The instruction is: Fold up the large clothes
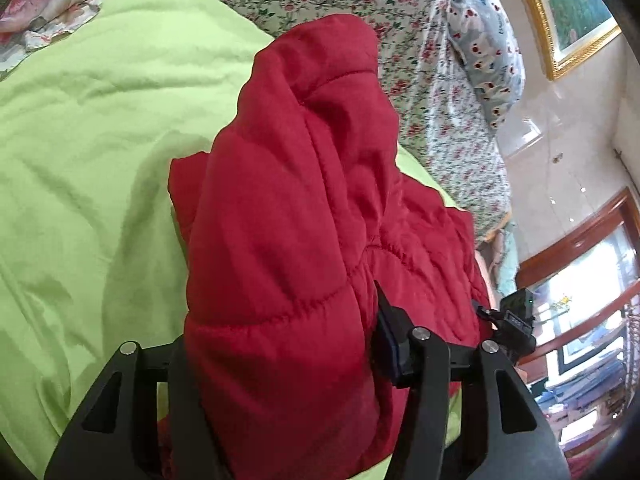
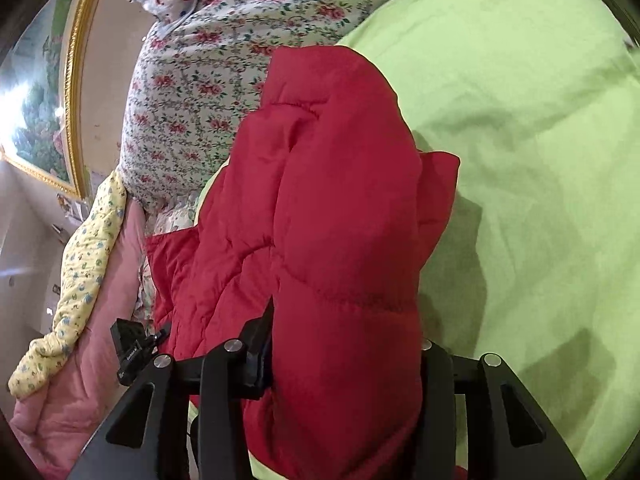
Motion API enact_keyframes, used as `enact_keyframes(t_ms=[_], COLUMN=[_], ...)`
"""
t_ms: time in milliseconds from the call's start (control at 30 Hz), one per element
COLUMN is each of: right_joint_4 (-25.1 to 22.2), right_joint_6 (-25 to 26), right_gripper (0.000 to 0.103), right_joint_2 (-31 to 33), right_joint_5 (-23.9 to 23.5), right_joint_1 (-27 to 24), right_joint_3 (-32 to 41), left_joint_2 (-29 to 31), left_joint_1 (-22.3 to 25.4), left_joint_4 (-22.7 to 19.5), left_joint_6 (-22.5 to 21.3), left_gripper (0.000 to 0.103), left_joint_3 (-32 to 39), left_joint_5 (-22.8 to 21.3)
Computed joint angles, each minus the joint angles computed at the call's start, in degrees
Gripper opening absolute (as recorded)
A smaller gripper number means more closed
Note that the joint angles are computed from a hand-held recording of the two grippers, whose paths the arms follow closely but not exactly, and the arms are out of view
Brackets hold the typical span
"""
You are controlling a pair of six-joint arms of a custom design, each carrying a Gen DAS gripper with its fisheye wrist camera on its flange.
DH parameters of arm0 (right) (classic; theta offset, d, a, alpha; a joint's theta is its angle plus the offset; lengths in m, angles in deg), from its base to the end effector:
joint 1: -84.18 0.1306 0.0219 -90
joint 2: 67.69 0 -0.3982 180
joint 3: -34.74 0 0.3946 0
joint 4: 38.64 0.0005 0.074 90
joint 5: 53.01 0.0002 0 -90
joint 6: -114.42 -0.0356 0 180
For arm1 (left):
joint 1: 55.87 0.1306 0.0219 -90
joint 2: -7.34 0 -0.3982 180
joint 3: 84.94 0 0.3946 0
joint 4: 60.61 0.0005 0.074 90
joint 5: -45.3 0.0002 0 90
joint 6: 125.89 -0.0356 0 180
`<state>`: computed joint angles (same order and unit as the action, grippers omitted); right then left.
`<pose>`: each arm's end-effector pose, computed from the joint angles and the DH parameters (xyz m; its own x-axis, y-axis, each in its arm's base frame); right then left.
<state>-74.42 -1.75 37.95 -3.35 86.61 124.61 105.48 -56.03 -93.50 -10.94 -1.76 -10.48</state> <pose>0.5703 0.0468 0.3275 -0.8939 0.2985 -0.3345 -0.0449 0.6828 0.7292 0.5287 -0.0220 0.3461 -0.8324 -0.3465 -0.4326 0.0315 0.7496 -0.6611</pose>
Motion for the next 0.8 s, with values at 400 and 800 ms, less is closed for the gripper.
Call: enact_keyframes(t_ms=[400,800], right_joint_4=[-3.25,-5.15], right_joint_6=[2.51,4.15], right_gripper=[0.062,0.092], right_joint_2=[0.24,-2.29], right_joint_5=[5.5,17.81], right_joint_1=[0.94,1.16], right_joint_3=[1.15,1.66], left_joint_2=[-0.64,-5.35], left_joint_1=[-2.44,-4.09], left_joint_4=[-2.2,-0.48], left_joint_6=[-1.11,-2.48], left_gripper=[0.083,0.086], left_joint_3=[0.06,-2.24], left_joint_5=[-11.63,-25.64])
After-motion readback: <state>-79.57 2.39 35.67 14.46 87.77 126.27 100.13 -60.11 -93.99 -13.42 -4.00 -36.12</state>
